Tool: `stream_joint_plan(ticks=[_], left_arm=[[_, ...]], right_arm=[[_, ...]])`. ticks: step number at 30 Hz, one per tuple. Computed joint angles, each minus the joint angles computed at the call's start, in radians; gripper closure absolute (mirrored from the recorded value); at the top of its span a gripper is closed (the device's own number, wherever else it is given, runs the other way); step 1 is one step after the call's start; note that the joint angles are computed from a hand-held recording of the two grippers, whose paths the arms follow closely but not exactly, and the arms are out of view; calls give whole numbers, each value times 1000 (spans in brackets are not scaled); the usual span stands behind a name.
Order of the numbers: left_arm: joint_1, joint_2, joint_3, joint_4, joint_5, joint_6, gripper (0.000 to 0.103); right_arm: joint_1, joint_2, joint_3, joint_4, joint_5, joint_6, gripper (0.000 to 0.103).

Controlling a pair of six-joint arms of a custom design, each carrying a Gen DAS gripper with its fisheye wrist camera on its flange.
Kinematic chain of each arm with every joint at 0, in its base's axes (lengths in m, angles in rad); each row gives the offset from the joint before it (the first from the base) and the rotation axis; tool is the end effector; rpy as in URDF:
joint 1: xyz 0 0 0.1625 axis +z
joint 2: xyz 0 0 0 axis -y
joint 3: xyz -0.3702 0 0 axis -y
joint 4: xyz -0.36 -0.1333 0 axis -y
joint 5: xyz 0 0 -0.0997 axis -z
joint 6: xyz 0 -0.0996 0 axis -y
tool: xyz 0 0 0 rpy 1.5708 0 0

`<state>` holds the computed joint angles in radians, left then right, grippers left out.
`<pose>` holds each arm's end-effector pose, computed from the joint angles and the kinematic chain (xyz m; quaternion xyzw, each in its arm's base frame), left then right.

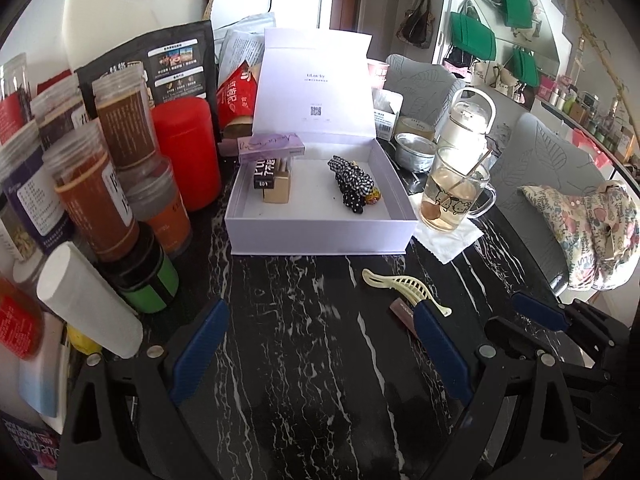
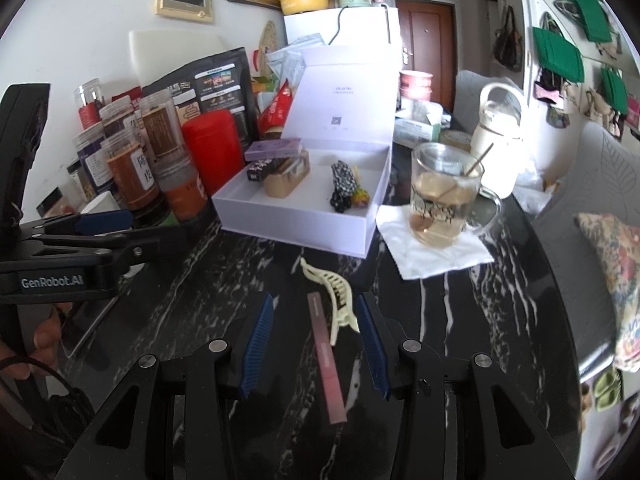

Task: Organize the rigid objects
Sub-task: 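Grasp the pink Colorkey lipstick tube with the right gripper while the left gripper reaches the cream claw clip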

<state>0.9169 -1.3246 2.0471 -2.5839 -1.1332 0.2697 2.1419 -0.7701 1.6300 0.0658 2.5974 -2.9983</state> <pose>-0.1537 -0.4891 0.2256 0.4022 0.8787 -0.1797 0.1838 0.2848 -0.3543 0.0463 0.0233 -0.8404 0.4215 0.3398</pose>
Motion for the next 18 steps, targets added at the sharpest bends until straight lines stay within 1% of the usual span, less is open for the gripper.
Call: stream_joint_plan(ticks=[7, 16, 18], left_arm=[[17, 20, 11, 1, 1, -5, 8], [43, 47, 18, 25, 5, -17, 8], [52, 54, 16, 31, 2, -23, 8]], right_arm=[[-32, 1, 30, 3, -14, 43, 60], [-102, 21, 47, 29, -112, 71, 61], [-116, 25, 49, 30, -131, 71, 64]])
